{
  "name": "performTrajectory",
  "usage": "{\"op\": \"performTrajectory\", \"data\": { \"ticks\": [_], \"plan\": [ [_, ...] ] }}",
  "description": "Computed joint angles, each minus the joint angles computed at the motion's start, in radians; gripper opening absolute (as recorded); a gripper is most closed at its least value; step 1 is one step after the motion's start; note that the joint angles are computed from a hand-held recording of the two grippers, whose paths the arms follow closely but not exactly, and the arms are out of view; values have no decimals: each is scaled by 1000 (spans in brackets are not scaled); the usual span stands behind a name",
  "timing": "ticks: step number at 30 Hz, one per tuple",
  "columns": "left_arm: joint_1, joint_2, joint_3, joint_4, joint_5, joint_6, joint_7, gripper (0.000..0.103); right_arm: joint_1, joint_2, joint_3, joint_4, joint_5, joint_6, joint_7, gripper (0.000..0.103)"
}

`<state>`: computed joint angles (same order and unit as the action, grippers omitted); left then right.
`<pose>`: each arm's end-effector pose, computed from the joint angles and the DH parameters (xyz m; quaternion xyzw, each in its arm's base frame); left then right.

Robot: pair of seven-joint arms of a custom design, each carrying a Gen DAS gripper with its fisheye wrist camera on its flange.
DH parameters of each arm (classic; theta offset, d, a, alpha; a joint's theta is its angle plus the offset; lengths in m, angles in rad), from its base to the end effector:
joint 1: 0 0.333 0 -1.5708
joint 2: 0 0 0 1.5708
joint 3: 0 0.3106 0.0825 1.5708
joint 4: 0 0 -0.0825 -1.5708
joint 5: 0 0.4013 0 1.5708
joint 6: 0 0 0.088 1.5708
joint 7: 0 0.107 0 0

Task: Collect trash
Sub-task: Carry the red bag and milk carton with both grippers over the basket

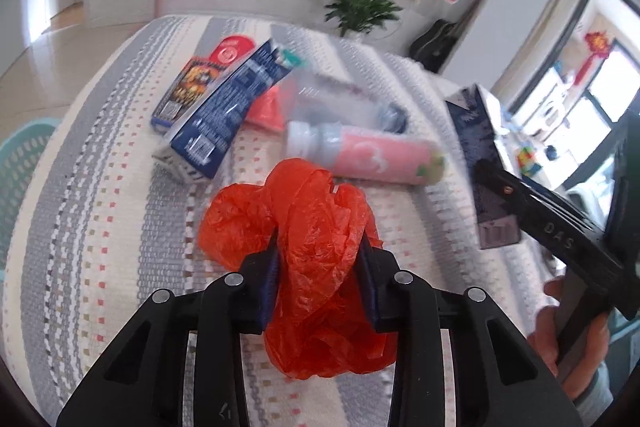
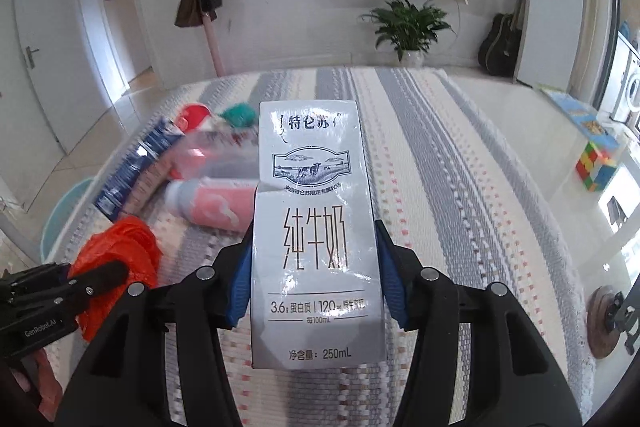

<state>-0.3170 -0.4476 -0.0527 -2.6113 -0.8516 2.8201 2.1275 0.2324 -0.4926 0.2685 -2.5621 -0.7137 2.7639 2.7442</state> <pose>0.4276 -0.1260 0.4484 -0.5846 0.7158 -0.3741 0.0766 0.3811 0.2459 0.4798 -0.6207 0.6683 -0.2738 0.3052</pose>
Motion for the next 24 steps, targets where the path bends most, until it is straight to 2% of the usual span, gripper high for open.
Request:
{"op": "performTrajectory", "data": {
  "ticks": [5, 11, 18, 24],
  "plan": [
    [-14, -63, 31, -12, -18, 10, 59, 32, -5, -7, 43, 59, -47, -12, 27, 51],
    [33, -137, 39, -15, 29, 36, 37, 32, 11, 47, 71, 165, -89, 2, 31, 51],
    [119, -217, 86, -17, 116, 45, -17, 32, 63, 209, 94, 359, -175, 2, 35, 51],
    [201, -257, 144, -21, 182, 50, -27, 32, 162, 398, 84, 570, -237, -37, -35, 51]
  ]
}}
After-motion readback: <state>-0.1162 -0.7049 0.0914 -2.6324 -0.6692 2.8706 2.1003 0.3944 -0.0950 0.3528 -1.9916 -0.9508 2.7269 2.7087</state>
